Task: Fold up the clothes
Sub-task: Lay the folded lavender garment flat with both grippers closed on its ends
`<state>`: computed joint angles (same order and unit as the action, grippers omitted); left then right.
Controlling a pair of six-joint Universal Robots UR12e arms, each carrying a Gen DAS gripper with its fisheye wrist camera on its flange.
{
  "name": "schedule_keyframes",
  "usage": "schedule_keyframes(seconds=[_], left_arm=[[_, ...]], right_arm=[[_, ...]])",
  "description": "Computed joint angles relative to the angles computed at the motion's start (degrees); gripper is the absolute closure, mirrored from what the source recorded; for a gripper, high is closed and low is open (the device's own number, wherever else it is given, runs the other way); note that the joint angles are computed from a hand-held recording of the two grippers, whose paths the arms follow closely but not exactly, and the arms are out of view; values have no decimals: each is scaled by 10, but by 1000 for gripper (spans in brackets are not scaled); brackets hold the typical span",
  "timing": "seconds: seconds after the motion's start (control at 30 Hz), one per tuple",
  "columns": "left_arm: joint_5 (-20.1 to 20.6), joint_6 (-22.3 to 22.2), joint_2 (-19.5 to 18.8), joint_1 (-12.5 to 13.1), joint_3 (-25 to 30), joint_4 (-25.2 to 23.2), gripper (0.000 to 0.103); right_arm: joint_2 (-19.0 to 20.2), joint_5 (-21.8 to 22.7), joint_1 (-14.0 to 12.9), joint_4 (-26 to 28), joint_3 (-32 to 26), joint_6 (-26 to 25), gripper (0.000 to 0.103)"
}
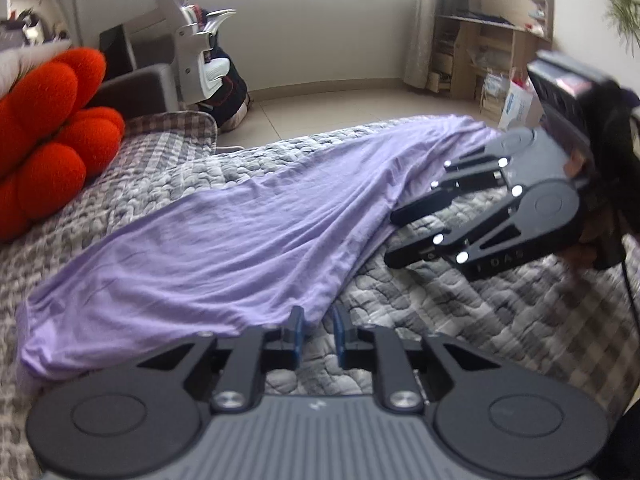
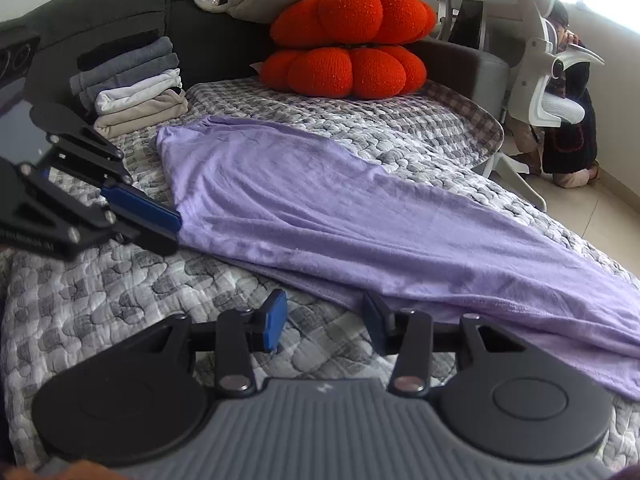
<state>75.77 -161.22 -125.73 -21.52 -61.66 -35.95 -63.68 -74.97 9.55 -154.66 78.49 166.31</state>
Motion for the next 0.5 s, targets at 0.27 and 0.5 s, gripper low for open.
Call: schedule_keyframes(seconds=[0.27, 0.5], left_arm=[[49, 24, -14, -11, 6, 34, 72], [65, 19, 0, -7, -20, 82, 98]], right_arm=[[11, -59, 16, -29, -7, -9, 99], [-4, -32, 10, -73, 18, 17, 101]])
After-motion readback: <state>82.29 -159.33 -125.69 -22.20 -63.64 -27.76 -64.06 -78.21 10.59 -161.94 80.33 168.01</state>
